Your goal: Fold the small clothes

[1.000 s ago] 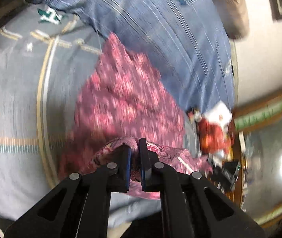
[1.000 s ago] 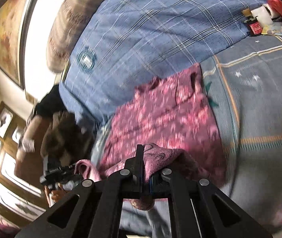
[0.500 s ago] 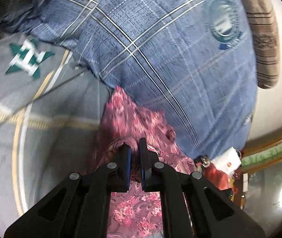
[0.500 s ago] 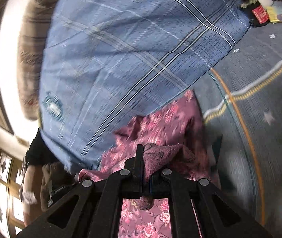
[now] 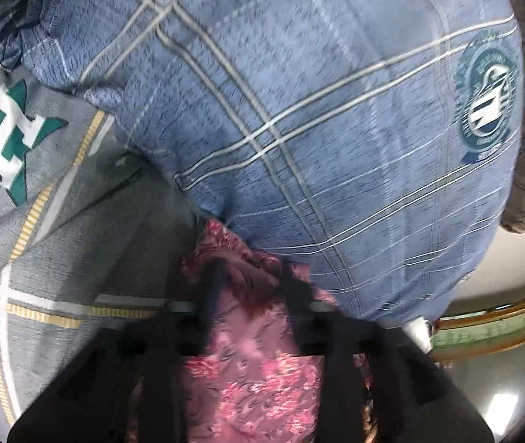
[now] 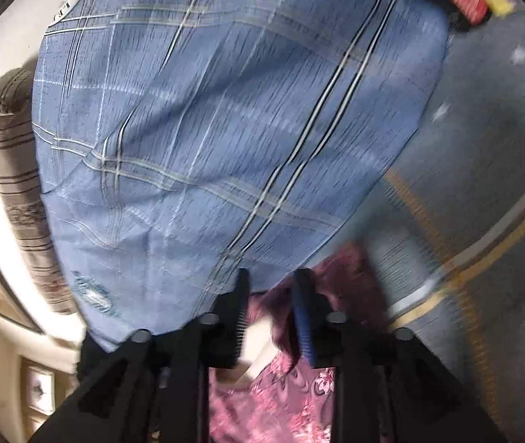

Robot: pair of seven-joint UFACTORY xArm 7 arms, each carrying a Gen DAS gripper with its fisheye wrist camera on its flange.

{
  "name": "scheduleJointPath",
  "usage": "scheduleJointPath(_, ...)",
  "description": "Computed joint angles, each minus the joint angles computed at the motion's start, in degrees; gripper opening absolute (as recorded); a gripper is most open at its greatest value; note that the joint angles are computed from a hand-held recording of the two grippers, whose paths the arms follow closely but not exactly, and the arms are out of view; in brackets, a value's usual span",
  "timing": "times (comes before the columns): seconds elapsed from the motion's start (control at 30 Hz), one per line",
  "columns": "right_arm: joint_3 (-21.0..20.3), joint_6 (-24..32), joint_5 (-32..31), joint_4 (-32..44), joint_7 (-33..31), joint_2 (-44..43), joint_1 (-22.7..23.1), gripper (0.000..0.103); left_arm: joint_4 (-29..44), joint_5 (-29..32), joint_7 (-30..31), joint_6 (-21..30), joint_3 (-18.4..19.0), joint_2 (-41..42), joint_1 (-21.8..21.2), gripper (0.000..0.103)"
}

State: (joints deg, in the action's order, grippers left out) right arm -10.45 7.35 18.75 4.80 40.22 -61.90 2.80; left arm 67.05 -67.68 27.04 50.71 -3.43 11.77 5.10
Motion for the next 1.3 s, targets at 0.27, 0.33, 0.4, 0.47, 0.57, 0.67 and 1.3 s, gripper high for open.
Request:
scheduleJointPath(0.27, 5.57, 13.16, -6.18, 1.29, -2.81, -3.39, -5.54, 0.041, -4.05, 6.99, 4.99, 0.24, 1.61, -2.58, 0.54, 0.058)
scheduleJointPath(0.33, 7.04, 12.99, -7.54, 2.74, -3.89, 0.20, -4.82, 0.042, -4.29, 9.68, 5.46, -0.62, 1.23, -1.91, -0.24, 0.058)
scheduleJointPath(0.4, 9.01, 12.35, -9.12, 4.71, -4.09, 5.46, -5.25, 0.046, -4.75, 10.56, 4.88, -1.47, 0.49, -1.37, -1.21, 0.058)
scheduleJointPath(0.47, 10.18, 10.86, -10.05, 6.41, -3.71, 10.59, -5.52, 0.047, -3.89, 10.91, 4.11, -0.47, -0.11, 0.36, -1.66, 0.058)
scheduleJointPath(0.57, 12.48, 9.47, -12.38, 9.94, -2.37, 19.08, -7.54, 0.047, -2.86, 12.74, 2.75, -1.58, -0.95, 1.73, -2.72, 0.059)
scheduleJointPath(0.67, 10.57, 6.36, -12.39, 10.93, -3.45, 22.97, -5.69, 0.043, -1.07, 15.17, 1.29, -2.91, -1.85, 3.68, -3.68, 0.060)
scheduleJointPath(1.3, 8.41, -1.54, -10.53, -1.60, -0.88, 2.72, -1.56, 0.010, -7.82, 2.76, 10.59, -10.90, -4.67, -4.45, 0.60, 0.019)
